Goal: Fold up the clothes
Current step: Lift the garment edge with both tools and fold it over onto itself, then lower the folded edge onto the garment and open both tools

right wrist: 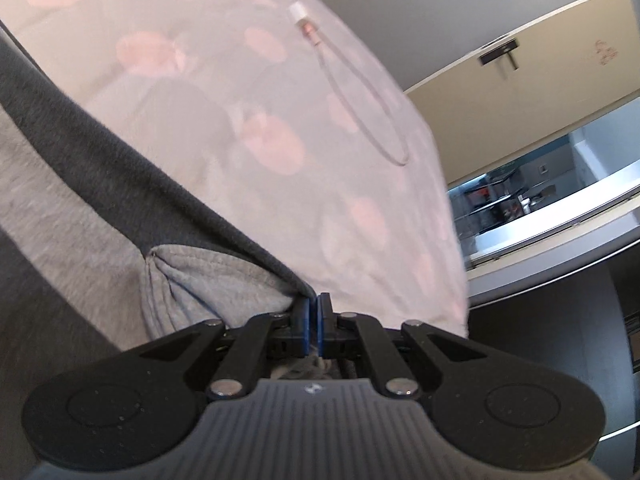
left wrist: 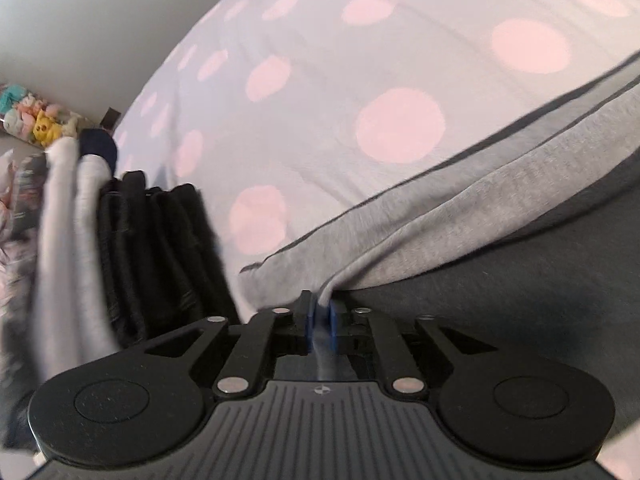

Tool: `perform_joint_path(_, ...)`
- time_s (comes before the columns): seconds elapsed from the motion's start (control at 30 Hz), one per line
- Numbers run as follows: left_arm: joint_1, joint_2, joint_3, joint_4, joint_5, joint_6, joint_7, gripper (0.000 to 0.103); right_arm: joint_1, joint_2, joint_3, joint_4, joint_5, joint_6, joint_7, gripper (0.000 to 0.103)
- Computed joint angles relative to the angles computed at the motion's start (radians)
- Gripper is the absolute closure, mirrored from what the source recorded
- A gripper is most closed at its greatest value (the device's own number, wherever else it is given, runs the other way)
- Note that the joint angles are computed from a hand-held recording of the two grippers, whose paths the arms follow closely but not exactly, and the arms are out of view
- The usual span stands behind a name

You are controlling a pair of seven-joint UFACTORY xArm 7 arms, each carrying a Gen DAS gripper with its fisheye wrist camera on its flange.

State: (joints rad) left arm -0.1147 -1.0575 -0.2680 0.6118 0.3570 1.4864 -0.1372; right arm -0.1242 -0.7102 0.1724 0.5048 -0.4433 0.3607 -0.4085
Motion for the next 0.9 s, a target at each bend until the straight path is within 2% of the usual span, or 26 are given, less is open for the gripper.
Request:
perform_joint_path(0.17, 0.020, -0.057, 0.036, -0.071, 0.008, -0.080, -0.048, 0.061, -0.020, 0.075, 0.017, 0.031, 0.019, -0.023, 0.076, 0.096)
perform_joint_path(0.23, 0.043, -0.108, 0.056, -0.083, -0.002, -0.100, -0.083, 0.055, -0.011, 0.060, 0.003, 0.032, 0.050, -0.014, 0.117, 0.081)
perform_joint_path(0.3, 0.072, -0.141, 0.068, -0.070, -0.011, -0.097, -0.105, 0.046, -0.009, 0.042, -0.003, 0.040, 0.076, 0.004, 0.159, 0.071)
perform_joint_path(0.33, 0.081, -0.153, 0.069, -0.058, -0.012, -0.088, -0.104, 0.042, -0.006, 0.036, -0.007, 0.051, 0.090, 0.020, 0.178, 0.071)
perform_joint_path(0.53, 0.146, -0.197, 0.020, 0.003, 0.033, -0.006, -0.094, 0.041, 0.057, -0.039, -0.043, 0.097, 0.172, 0.153, 0.230, 0.066)
perform_joint_path(0.57, 0.152, -0.196, 0.023, 0.018, 0.024, 0.010, -0.101, 0.045, 0.074, -0.062, -0.048, 0.100, 0.188, 0.188, 0.231, 0.066)
perform_joint_path(0.67, 0.147, -0.210, 0.057, 0.063, -0.049, 0.048, -0.127, 0.047, 0.160, -0.152, -0.081, 0.081, 0.255, 0.283, 0.201, 0.066)
perform_joint_path(0.77, 0.118, -0.241, 0.072, 0.053, -0.100, 0.089, -0.114, 0.047, 0.224, -0.249, -0.083, 0.037, 0.309, 0.368, 0.183, 0.066)
perform_joint_path(0.9, 0.095, -0.287, 0.041, -0.025, -0.085, 0.120, -0.084, 0.043, 0.285, -0.334, -0.070, -0.039, 0.350, 0.420, 0.164, 0.066)
